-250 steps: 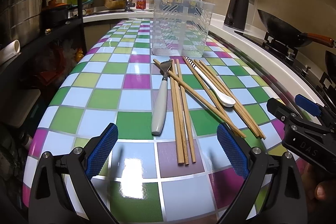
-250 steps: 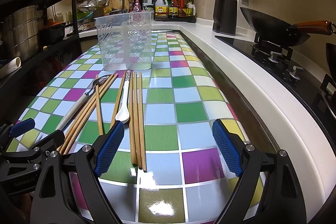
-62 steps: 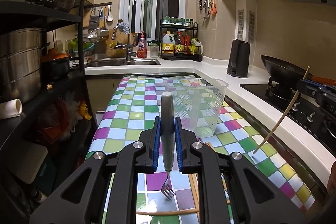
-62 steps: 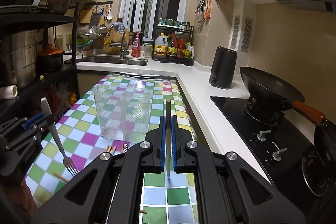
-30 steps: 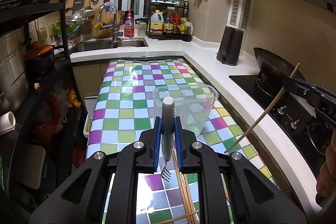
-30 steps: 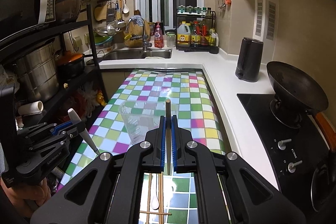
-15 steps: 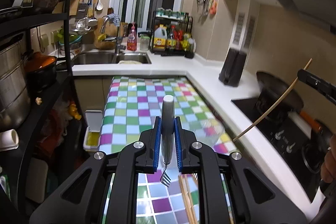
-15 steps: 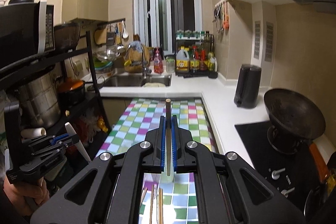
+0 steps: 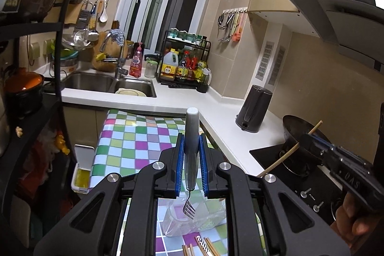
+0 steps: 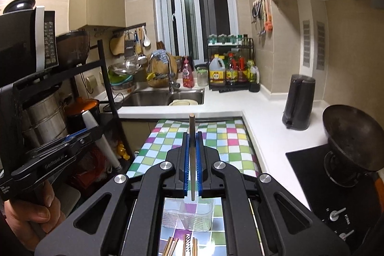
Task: Organize utensils
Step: 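Carry the fork over the clear container with the left gripper while the right carries its chopstick there, then open the left gripper dropping the fork in the container while the right releases its chopstick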
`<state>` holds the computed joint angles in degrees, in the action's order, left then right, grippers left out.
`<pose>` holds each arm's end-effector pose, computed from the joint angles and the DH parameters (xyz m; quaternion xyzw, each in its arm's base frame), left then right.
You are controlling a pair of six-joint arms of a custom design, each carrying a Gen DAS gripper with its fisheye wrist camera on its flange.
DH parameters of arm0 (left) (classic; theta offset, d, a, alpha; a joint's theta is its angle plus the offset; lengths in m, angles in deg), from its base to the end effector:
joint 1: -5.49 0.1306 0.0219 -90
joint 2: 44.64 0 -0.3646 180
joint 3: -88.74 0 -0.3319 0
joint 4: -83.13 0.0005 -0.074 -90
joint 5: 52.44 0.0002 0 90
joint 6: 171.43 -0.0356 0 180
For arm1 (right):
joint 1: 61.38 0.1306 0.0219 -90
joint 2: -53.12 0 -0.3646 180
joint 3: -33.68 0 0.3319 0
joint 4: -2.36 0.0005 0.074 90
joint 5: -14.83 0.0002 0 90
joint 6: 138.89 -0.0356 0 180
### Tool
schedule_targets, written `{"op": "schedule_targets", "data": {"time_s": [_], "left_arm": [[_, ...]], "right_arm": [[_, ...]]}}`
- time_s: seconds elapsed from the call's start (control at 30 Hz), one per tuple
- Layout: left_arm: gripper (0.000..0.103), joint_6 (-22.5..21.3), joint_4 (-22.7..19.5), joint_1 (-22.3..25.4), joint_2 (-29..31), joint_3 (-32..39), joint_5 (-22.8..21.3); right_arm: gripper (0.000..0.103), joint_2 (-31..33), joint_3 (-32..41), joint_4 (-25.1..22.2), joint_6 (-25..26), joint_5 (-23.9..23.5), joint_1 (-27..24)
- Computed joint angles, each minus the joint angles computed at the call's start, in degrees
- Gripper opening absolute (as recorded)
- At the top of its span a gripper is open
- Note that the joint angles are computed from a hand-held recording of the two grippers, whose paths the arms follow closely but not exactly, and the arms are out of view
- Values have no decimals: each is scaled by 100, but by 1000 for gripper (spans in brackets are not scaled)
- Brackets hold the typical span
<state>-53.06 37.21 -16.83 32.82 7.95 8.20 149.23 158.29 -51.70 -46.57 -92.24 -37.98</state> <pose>0.3272 -0.1160 0.5663 -0.1804 0.8037 -0.0328 0.5661 0.4088 0.1878 0.6047 -0.2634 0.7980 0.2199 0.4954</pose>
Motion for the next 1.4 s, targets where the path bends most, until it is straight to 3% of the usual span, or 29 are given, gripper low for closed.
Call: {"op": "schedule_targets", "data": {"time_s": [0.33, 0.5, 0.6, 0.8, 0.87, 0.93, 0.97, 1.03, 1.1, 1.4], "left_arm": [[13, 333, 522, 376, 294, -895, 552], [13, 418, 519, 370, 438, -1083, 632], [13, 396, 495, 348, 511, -1145, 682], [13, 417, 448, 328, 627, -1171, 797], [17, 438, 417, 306, 626, -1169, 766], [31, 435, 414, 286, 621, -1150, 691], [32, 438, 405, 276, 609, -1136, 643], [35, 441, 362, 254, 582, -1097, 585], [40, 430, 335, 206, 577, -1054, 476], [55, 473, 170, 1, 392, -890, -11]], "right_arm": [[5, 318, -697, 131, 124, -14, 47], [5, 428, -997, 100, 199, 28, 84], [6, 351, -1242, 309, 235, 142, 115], [7, 368, -1247, 255, 170, 47, 55], [8, 351, -1243, 256, 178, 28, 47], [12, 327, -1243, 259, 217, 50, 53], [13, 309, -1250, 274, 221, 56, 48], [32, 284, -1241, 273, 191, 101, 46], [38, 246, -1244, 277, 159, 145, 35], [44, 51, -1155, 180, 71, 364, -33]]}}
